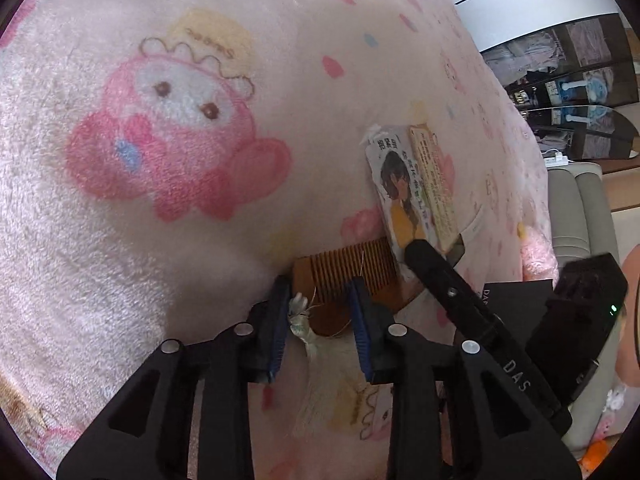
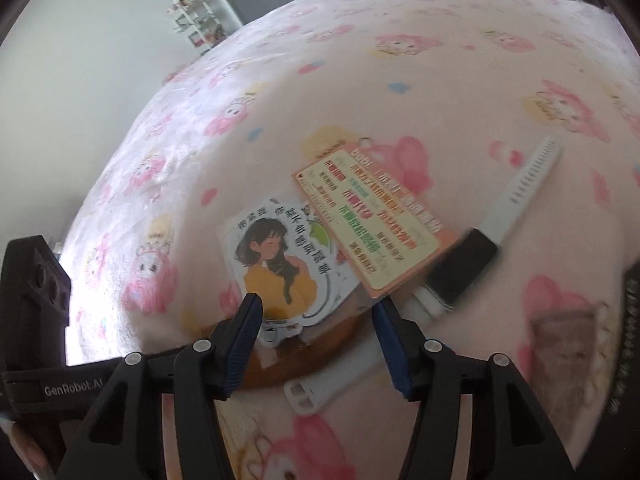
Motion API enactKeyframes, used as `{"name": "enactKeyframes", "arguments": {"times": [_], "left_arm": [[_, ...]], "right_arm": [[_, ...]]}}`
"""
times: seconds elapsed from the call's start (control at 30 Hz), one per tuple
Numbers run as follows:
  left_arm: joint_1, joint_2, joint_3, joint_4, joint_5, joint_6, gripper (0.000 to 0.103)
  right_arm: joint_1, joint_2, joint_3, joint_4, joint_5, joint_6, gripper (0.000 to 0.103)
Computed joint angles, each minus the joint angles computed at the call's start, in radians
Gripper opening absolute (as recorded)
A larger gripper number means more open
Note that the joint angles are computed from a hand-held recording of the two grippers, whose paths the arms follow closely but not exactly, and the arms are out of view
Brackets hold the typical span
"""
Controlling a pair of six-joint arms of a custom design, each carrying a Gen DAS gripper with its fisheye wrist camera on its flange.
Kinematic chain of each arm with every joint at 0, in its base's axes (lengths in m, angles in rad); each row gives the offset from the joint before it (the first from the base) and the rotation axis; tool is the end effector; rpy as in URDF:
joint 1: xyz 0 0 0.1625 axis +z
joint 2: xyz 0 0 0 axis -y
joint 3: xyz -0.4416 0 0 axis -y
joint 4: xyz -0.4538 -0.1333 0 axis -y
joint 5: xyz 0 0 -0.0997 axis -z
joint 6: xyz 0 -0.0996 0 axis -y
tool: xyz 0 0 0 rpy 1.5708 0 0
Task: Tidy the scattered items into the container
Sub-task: 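Grasp the wooden comb with the left gripper, then carry the comb with the left gripper over the black box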
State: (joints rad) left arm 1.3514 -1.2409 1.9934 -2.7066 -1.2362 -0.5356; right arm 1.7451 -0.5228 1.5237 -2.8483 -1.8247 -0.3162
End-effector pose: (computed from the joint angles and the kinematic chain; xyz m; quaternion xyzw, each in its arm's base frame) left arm 0.0310 -0.6237 0.2202 -0.1837 0.9509 -0.2349 0.0827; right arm 0.2367 -0.7196 -0.0646 0.2216 -0.9573 0.1275 0.1348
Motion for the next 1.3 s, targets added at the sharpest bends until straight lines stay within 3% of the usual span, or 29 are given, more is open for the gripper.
{"name": "enactKeyframes", "arguments": {"times": [0.13, 0.23, 0.37, 0.5, 0.6, 0.67, 0.83, 0.9, 0.93, 1.1, 1.3], "left_arm": [[-0.013, -0.051, 0.051, -0.079, -0.018, 0.024, 0.015], [-0.037, -0.111, 0.1, -0.1, 0.015, 0.019, 0.014], [-0.069, -0.195, 0.173, -0.093, 0.106, -0.031, 0.015], [-0.075, -0.256, 0.214, -0.007, 0.209, -0.095, 0.018], [-0.073, -0.26, 0.217, 0.048, 0.281, -0.156, 0.02], [-0.081, -0.277, 0.247, 0.009, 0.315, -0.158, 0.021], [-0.045, -0.24, 0.254, -0.106, 0.251, -0.1, 0.025], [-0.036, -0.215, 0.229, -0.075, 0.209, -0.102, 0.024], [-0.04, -0.211, 0.217, -0.043, 0.195, -0.119, 0.028], [-0.144, -0.221, 0.216, 0.032, 0.271, -0.159, 0.03], [-0.253, -0.259, 0.232, 0.053, 0.262, -0.185, 0.03]], "right_arm": [[-0.008, -0.009, 0.003, 0.024, 0.039, 0.019, 0.056], [-0.01, -0.051, 0.04, 0.073, 0.094, 0.035, 0.056], [0.016, -0.088, 0.092, 0.128, 0.114, 0.024, 0.056], [0.034, -0.131, 0.158, 0.218, 0.14, -0.006, 0.056], [0.047, -0.128, 0.176, 0.208, 0.096, -0.01, 0.056], [0.05, -0.116, 0.168, 0.188, 0.076, -0.002, 0.056], [0.035, -0.073, 0.105, 0.256, 0.085, 0.015, 0.056], [0.027, -0.058, 0.083, 0.282, 0.113, 0.029, 0.055], [0.026, -0.058, 0.082, 0.286, 0.128, 0.032, 0.05], [0.041, -0.107, 0.131, 0.242, 0.124, 0.039, 0.047], [0.058, -0.245, 0.234, 0.177, 0.145, 0.055, 0.047]]}}
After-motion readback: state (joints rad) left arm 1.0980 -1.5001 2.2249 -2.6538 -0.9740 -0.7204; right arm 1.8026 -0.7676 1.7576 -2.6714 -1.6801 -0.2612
